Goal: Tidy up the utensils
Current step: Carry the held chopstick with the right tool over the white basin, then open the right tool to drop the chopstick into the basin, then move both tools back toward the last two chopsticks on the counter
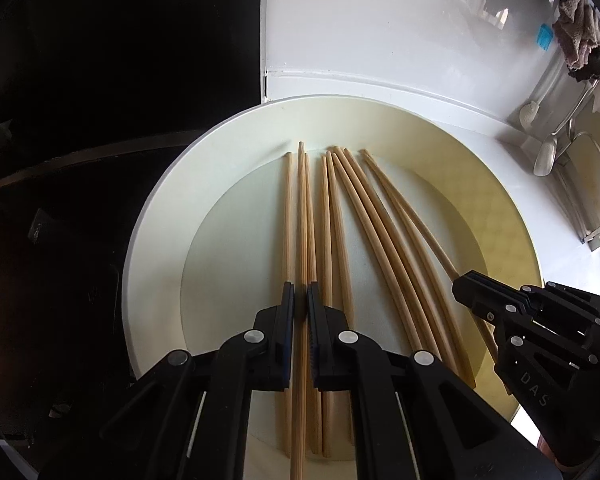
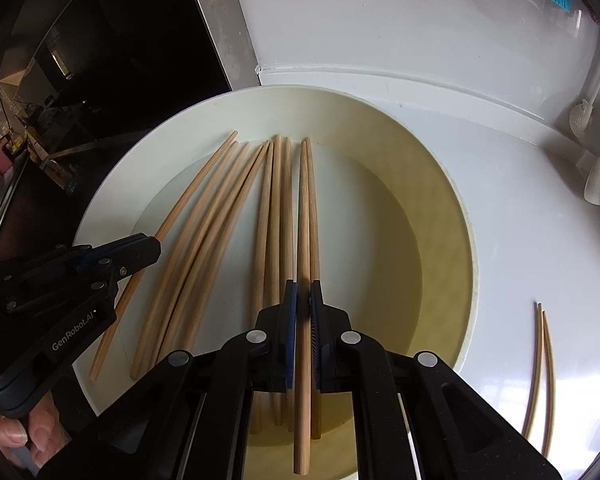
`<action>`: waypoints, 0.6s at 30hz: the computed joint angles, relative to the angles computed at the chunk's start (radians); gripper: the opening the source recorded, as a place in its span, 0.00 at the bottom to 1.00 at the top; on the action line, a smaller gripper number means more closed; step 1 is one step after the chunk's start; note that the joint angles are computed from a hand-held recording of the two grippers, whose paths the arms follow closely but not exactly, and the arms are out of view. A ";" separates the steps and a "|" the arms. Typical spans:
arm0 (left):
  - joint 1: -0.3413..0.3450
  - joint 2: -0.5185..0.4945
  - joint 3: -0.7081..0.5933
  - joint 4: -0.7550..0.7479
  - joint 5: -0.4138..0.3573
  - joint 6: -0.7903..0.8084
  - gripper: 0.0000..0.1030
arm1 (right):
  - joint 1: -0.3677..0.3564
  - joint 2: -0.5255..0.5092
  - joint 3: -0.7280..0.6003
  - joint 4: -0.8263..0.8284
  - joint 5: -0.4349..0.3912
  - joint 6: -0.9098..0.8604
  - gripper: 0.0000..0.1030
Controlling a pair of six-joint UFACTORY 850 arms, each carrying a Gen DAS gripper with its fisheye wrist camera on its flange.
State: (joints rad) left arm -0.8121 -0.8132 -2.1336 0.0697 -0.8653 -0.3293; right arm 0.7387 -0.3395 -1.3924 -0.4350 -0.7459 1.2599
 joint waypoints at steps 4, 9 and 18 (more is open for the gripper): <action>0.002 -0.019 -0.019 -0.005 -0.014 0.002 0.07 | -0.006 -0.009 -0.005 0.014 0.007 -0.008 0.06; 0.003 -0.041 -0.046 0.007 -0.042 -0.015 0.08 | -0.008 0.001 0.003 0.026 0.018 -0.012 0.06; 0.005 0.074 0.080 0.089 0.066 -0.087 0.74 | 0.011 0.061 0.042 -0.070 0.005 0.091 0.32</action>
